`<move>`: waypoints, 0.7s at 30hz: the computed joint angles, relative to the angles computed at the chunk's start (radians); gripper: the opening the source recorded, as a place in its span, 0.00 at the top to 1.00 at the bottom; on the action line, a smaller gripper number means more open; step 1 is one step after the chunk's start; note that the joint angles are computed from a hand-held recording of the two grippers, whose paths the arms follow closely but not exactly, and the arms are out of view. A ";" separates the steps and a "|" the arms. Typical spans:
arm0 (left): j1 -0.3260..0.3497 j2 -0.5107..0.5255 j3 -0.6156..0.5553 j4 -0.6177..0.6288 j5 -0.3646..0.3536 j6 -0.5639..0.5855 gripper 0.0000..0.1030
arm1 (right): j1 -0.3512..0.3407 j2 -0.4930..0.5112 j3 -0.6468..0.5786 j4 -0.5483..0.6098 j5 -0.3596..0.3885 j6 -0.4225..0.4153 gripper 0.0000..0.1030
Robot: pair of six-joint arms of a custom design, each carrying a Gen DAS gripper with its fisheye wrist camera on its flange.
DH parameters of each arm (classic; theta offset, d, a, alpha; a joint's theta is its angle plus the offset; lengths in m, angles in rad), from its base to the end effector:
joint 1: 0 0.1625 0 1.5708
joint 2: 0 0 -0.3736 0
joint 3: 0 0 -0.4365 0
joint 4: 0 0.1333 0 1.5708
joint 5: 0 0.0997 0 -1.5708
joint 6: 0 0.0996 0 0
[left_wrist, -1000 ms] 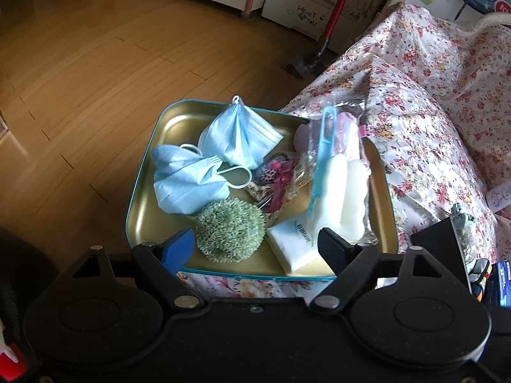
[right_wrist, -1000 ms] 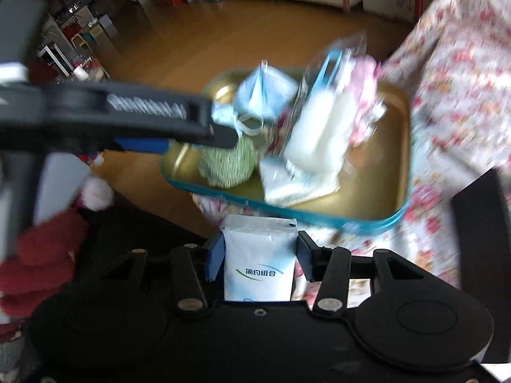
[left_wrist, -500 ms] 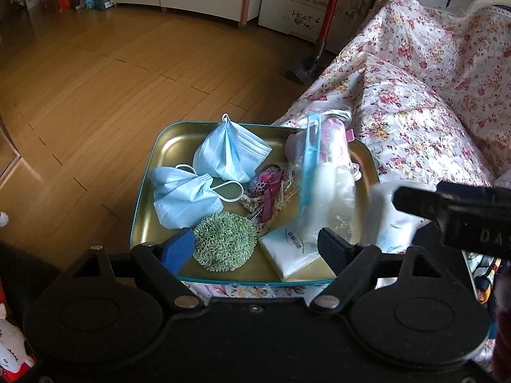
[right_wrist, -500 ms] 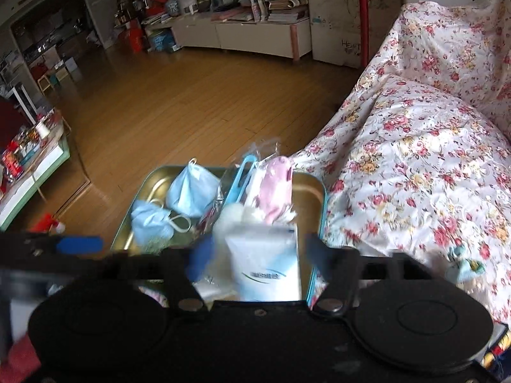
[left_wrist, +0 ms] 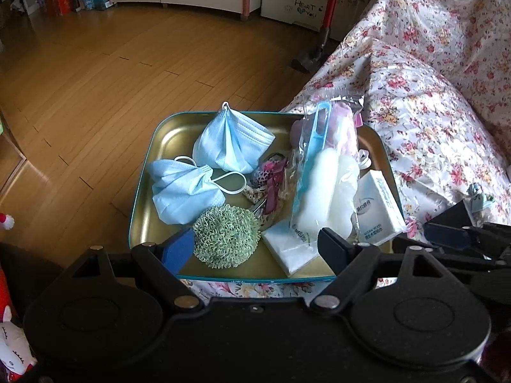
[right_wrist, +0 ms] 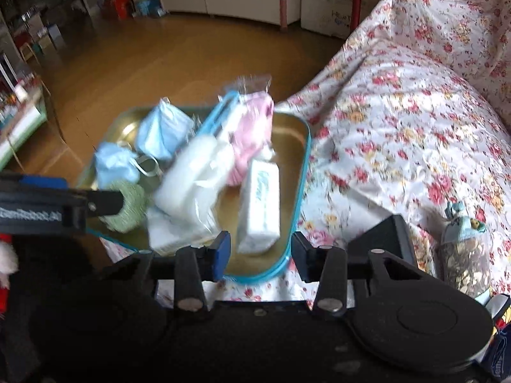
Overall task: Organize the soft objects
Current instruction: 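Drop the tissue pack into the tray beside the cotton bag with the right gripper, then move both grippers back from the tray to the remaining items on the sofa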
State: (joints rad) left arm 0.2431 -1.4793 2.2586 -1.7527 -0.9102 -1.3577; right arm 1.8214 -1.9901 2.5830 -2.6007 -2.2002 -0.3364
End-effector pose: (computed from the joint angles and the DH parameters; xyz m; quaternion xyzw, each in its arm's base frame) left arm -0.3248 -0.2809 0.1067 0.0819 0.9054 -0.2390 0.3413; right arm 0.1552 -0.3053 0.2291 0.2043 -0.9080 0.1930 0.3107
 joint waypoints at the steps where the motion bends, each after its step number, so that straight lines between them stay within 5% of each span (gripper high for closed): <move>1: 0.000 0.001 0.001 -0.001 -0.002 0.000 0.22 | -0.001 0.015 0.003 -0.014 -0.014 -0.002 0.59; 10: -0.001 0.015 0.008 0.008 -0.006 0.002 0.22 | -0.020 0.118 0.013 -0.074 -0.110 0.034 0.60; 21: -0.003 0.029 0.017 0.052 0.000 -0.011 0.22 | -0.019 -0.020 0.033 0.174 -0.030 0.149 0.59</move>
State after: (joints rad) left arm 0.2398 -1.4503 2.2754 -1.7006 -0.9105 -1.3690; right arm 1.8021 -2.0097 2.6160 -2.4263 -2.2304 -0.1876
